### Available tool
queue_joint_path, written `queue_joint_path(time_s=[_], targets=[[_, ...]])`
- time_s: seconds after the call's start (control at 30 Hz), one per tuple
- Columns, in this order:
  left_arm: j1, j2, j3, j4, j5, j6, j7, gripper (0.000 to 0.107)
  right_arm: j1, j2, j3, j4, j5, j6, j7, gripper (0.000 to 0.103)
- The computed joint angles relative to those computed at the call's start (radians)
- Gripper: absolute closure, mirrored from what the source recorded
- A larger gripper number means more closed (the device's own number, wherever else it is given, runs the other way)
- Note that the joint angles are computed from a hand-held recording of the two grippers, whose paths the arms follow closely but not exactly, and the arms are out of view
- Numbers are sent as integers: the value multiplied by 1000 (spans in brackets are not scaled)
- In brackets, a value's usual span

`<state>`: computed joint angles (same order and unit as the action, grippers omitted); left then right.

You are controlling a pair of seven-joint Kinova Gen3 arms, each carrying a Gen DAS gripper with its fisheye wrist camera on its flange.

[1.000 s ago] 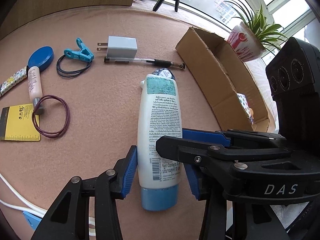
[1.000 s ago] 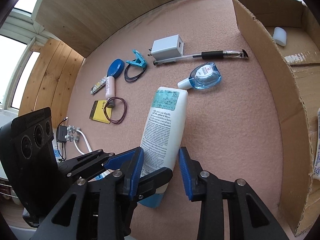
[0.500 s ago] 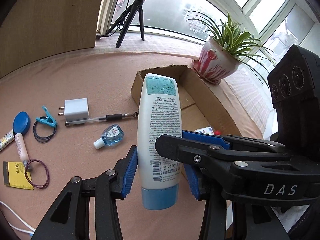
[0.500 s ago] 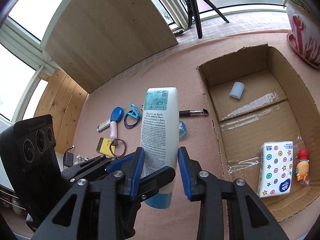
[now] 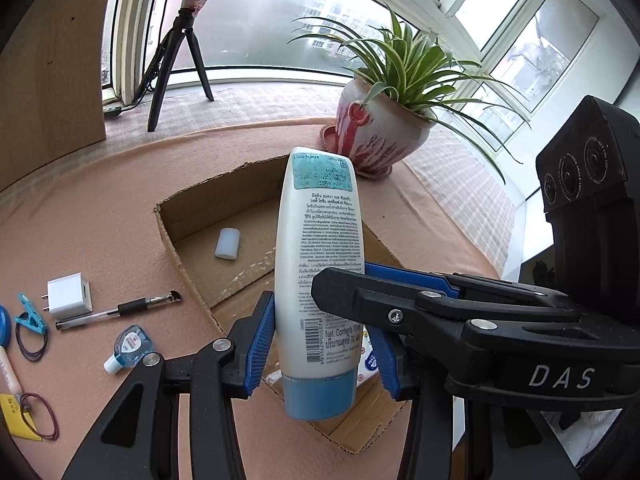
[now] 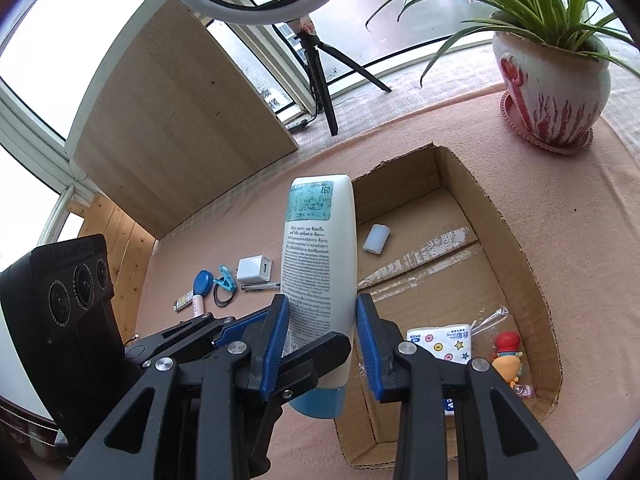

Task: Organize objects
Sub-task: 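Carry the sunscreen tube into the box and release it with the left gripper, then grasp the blue sanitizer bottle with the right gripper while the left grasps the maroon rubber band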

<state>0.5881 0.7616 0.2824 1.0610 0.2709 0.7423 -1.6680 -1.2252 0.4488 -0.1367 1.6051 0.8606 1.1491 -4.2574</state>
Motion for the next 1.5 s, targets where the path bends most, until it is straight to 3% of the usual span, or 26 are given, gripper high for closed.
queue_joint_path(time_s=[0.17, 0.2, 0.23, 0.27, 0.3, 0.37, 0.67, 1.0, 1.23, 1.5], targets=[[49, 44, -20, -78, -28, 27, 15, 57, -6, -24, -10, 48, -16, 21, -47, 71], [72, 46, -46, -90, -52, 30, 36, 50, -5, -25, -14, 53, -20, 26, -53, 71], [93, 51, -69, -105, -76, 35, 61, 33, -3, -22, -17, 48, -30, 42, -51, 71], [103, 48, -80, -101, -90, 28, 76, 23, 1, -17, -21, 37, -47, 62, -40, 62], [104, 47, -82, -96, -100, 21, 82, 23, 3, -8, -23, 18, -70, 89, -26, 48], [106, 47, -88, -98, -118, 30, 102, 23, -7, 6, -18, -7, -86, 139, -24, 39], [47, -3, -71, 9, -117, -12, 130, 23, 10, 21, -12, -35, -87, 112, 28, 37], [-52, -111, -88, 239, -117, -83, 171, 23, 5, 78, 22, -140, -87, 102, 151, 38], [-145, -197, -94, 421, -109, -163, 198, 23, 17, 130, 56, -221, -90, 47, 262, 38], [-266, -259, -103, 571, -83, -218, 211, 23, 57, 212, 94, -364, -148, -14, 475, 38]])
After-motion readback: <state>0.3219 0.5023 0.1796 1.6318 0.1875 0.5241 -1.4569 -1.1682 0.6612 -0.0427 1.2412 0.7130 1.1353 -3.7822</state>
